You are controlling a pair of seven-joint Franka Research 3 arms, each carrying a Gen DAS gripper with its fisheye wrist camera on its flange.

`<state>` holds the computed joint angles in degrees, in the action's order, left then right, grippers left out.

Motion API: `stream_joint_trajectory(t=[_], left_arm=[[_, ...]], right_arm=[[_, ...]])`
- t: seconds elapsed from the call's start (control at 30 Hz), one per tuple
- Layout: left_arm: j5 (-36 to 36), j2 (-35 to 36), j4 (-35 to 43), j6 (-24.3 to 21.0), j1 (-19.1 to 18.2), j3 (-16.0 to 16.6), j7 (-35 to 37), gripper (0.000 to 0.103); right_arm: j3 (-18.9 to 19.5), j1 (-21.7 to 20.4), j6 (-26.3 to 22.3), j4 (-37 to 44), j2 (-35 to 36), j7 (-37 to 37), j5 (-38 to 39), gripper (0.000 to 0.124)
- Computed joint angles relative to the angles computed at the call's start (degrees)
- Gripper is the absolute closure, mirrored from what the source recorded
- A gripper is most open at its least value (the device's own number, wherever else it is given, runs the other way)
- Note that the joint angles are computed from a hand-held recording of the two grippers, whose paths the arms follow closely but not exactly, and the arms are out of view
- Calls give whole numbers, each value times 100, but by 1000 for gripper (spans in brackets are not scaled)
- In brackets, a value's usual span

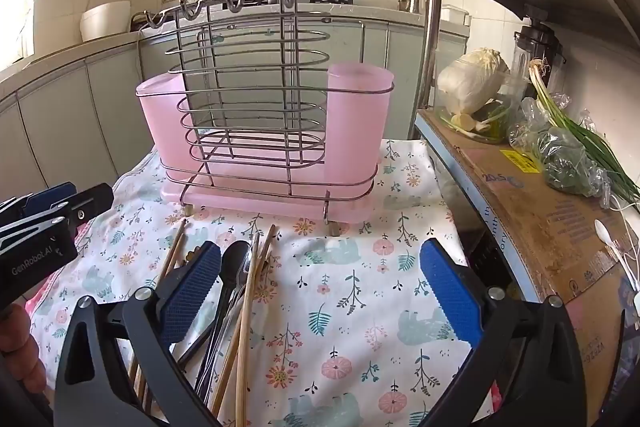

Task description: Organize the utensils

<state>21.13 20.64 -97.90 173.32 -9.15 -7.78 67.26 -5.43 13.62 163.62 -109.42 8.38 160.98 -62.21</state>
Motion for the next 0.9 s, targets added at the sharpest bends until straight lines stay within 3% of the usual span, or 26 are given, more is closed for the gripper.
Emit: stream_joint_trajectory(t=[0.9], left_arm=[[-111, -51, -46, 32, 35, -53, 78, 45]], right_arm=[[17, -6, -5, -20, -17, 48, -49, 24]])
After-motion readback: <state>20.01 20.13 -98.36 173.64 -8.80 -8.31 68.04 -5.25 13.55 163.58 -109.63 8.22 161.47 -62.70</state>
